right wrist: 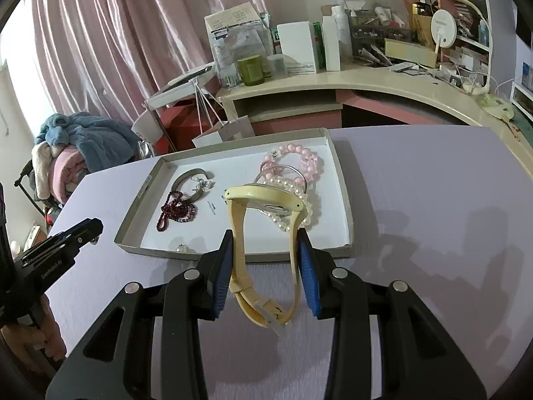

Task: Organize jewelry
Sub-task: 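Carry the yellow watch and silver ring over the grey tray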

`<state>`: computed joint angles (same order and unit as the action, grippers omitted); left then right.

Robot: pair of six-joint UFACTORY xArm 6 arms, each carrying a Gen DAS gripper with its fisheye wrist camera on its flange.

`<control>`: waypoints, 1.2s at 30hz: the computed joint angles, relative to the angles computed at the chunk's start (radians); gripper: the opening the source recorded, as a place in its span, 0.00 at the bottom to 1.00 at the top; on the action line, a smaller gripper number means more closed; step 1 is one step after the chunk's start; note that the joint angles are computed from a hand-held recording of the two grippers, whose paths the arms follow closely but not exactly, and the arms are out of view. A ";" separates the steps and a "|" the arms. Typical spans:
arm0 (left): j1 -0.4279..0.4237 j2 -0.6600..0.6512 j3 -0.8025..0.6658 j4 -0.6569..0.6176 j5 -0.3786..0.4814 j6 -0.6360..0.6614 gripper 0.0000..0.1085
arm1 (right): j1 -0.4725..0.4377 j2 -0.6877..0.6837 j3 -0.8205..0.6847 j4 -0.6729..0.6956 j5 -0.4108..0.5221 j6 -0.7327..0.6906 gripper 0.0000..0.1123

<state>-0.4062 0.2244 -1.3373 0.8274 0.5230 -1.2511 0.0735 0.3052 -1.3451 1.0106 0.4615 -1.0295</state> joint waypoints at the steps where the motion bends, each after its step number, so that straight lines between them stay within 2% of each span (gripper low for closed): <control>1: -0.001 0.001 -0.002 0.000 0.000 0.000 0.19 | 0.000 0.000 0.000 0.000 0.000 0.000 0.34; 36: -0.010 0.021 -0.007 -0.035 -0.012 0.022 0.19 | -0.007 0.014 -0.006 -0.017 0.016 0.015 0.34</control>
